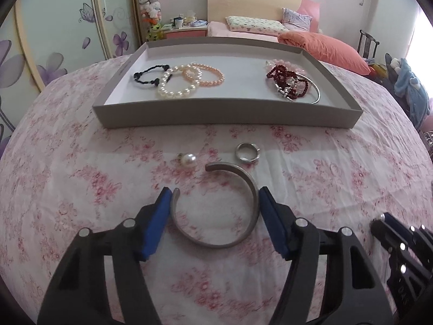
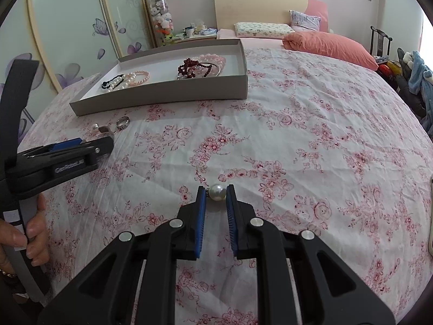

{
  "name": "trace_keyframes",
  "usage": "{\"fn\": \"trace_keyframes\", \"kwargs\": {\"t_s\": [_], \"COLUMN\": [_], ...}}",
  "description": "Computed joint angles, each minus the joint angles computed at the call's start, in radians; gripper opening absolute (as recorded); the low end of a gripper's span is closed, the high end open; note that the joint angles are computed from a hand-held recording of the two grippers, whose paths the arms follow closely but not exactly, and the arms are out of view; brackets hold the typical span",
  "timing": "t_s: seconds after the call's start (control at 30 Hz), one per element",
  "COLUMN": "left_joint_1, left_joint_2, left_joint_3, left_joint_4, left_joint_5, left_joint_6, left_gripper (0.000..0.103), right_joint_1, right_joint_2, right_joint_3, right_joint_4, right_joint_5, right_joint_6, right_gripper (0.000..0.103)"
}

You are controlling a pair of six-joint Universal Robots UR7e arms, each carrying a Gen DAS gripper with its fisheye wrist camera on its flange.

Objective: Organize jewelry
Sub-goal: 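Lift the silver cuff and pearl earring and carry them over the tray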

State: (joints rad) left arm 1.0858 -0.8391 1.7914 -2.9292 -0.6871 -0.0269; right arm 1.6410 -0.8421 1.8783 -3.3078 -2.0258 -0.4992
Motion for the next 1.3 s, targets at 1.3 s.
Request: {"fn": "trace_keyframes", "kwargs": {"t_s": [1.3], "left_joint_1": [-0.015], "left_joint_2": [-0.167], "left_joint_3": [0.18], "left_joint_4": [-0.624], "left_joint_5": [-0.06], "left_joint_6": [0.449], "left_gripper": [0.064], "right_joint_1": [0.118], "right_joint_2": [0.083], "right_joint_3": [-0.063], "right_joint_4": [-0.278], "right_joint_5": [0.166], "right_joint_6": [-0.138], "right_gripper": [0.016]}}
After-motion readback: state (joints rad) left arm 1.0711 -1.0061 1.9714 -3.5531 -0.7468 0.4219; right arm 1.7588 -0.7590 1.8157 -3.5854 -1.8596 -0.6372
